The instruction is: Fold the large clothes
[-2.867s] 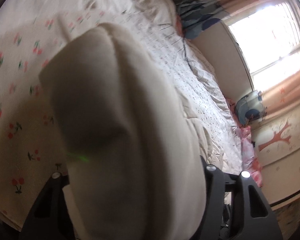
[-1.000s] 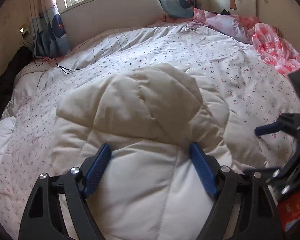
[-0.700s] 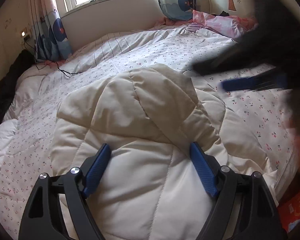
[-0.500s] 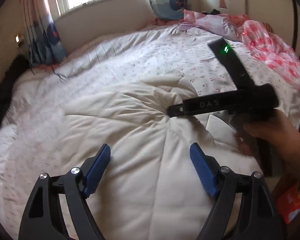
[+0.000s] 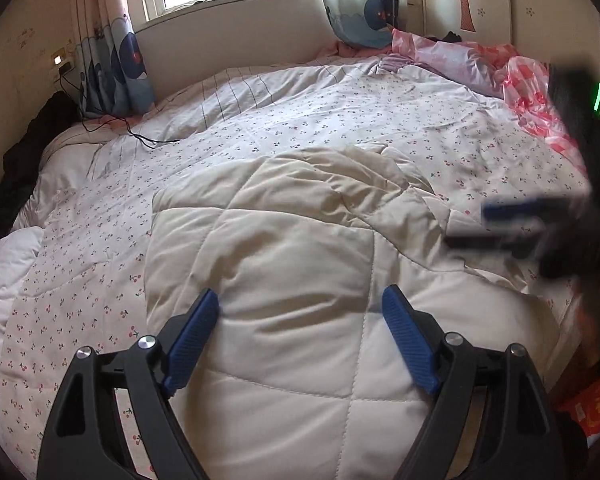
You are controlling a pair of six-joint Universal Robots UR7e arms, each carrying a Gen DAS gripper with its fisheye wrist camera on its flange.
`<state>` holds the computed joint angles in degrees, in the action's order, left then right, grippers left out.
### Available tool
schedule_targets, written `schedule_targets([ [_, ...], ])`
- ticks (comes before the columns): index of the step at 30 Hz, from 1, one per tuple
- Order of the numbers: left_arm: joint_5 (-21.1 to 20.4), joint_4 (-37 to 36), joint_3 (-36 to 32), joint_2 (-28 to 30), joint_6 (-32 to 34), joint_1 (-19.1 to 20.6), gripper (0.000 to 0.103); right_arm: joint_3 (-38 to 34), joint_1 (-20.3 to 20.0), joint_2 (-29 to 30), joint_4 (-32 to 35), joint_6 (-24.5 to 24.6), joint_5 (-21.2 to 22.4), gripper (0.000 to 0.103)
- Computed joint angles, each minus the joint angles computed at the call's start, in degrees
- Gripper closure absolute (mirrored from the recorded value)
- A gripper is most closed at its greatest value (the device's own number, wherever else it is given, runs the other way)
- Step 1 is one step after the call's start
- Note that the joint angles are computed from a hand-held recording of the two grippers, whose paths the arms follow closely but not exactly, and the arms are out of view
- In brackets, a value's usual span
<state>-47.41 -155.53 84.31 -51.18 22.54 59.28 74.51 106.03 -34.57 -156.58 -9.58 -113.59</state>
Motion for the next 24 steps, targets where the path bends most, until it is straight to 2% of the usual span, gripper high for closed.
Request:
schedule_targets([
  [2, 0.79, -0.11, 0.22, 0.44, 0.73, -0.06, 0.023, 2.29, -2.7, -0.94, -1.11, 3.2, 6.18, 0.006],
  [3, 1.61, -1.32, 0.71, 0.74, 1.75, -0.28, 0.023, 2.94, -3.0, -1.0, -2.22, 2.99, 6.68, 0.006],
  [6, 1.93, -1.49, 1.06, 0.64, 1.0, -0.48, 0.023, 4.9, -2.28, -1.15, -5.95, 2.85, 4.36, 0.006],
  [12, 2.76, -2.94, 1.94, 0.66, 0.78, -0.81, 0.023, 8.14, -2.55, -1.76, -9.67, 3.39, 5.21, 0.006],
  [15, 2.63, -3.78, 2.26, 0.55, 0.84, -0.78, 0.022, 4.91, -1.49, -1.86, -3.92, 5.61, 2.56, 0.006],
  [16, 2.48, -4.11, 2.33, 0.48, 0.68, -0.73, 0.022, 3.82, -0.87, -1.69, -4.13, 5.0, 1.37, 0.006],
  [19, 1.61, -4.34, 2.31, 0.28, 0.26, -0.42, 0.022, 1.6, 1.0, -2.13, -7.52, 2.88, 2.8, 0.006],
  [22, 1.95, -5.8, 2.71, 0.52, 0.69, -0.56, 0.022, -4.9, 2.19, 0.66, -5.32, 1.05, 3.71, 0.006],
  [24, 1.92, -6.19, 2.82, 0.55, 0.62, -0.58, 0.022, -10.67, 2.17, 4.7, -1.35, 0.38, 1.96, 0.007],
])
